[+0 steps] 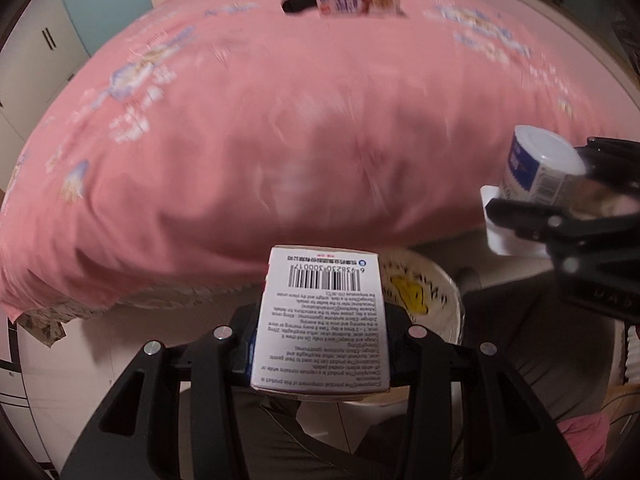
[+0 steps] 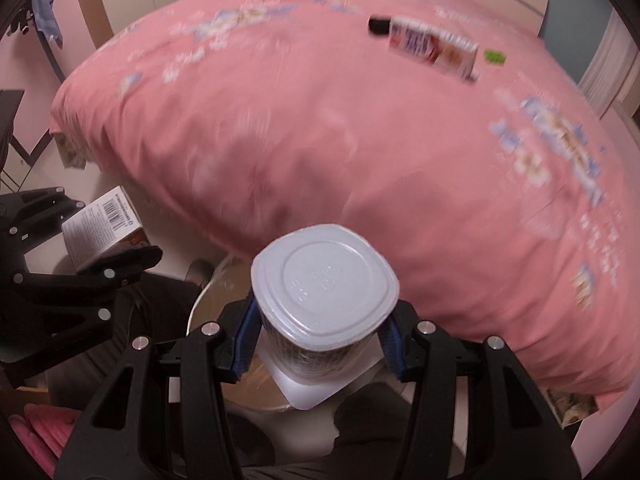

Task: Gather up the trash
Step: 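Carry the white box and white-lidded cup with both tools over the bin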

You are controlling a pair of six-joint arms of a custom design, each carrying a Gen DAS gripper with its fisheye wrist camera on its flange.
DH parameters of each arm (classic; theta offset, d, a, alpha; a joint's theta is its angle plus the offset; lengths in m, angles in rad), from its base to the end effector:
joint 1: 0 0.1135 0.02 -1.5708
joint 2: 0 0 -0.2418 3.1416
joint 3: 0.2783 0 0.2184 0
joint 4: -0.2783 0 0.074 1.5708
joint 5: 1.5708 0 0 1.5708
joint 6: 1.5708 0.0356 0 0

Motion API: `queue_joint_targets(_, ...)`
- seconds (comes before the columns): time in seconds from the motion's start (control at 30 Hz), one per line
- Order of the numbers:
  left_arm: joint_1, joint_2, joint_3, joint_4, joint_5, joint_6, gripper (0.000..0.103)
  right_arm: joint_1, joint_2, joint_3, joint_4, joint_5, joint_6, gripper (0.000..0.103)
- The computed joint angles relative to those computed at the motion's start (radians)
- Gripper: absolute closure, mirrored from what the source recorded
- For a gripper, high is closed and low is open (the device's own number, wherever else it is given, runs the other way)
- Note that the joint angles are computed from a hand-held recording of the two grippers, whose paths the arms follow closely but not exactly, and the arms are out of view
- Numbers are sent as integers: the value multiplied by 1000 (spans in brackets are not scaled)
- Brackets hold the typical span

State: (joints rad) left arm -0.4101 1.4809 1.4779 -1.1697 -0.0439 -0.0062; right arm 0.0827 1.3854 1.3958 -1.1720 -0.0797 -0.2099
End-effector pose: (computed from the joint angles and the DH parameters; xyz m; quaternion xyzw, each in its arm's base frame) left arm 0.2308 -0.0986 0.3127 0.1923 0.9610 -0.0198 0.1979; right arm 0.2273 0.0217 0.3129 -0.1506 0.9667 0.0260 0.2051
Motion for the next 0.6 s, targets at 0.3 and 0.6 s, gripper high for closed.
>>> queue_joint_targets(0.3,-36,13,-182,87,29,-34,57,34,-33,-256,107,0,24,51)
queue_joint_targets(0.6,-34,72,-304,175,71,-48,57,59,0,-389,198,9,35,51)
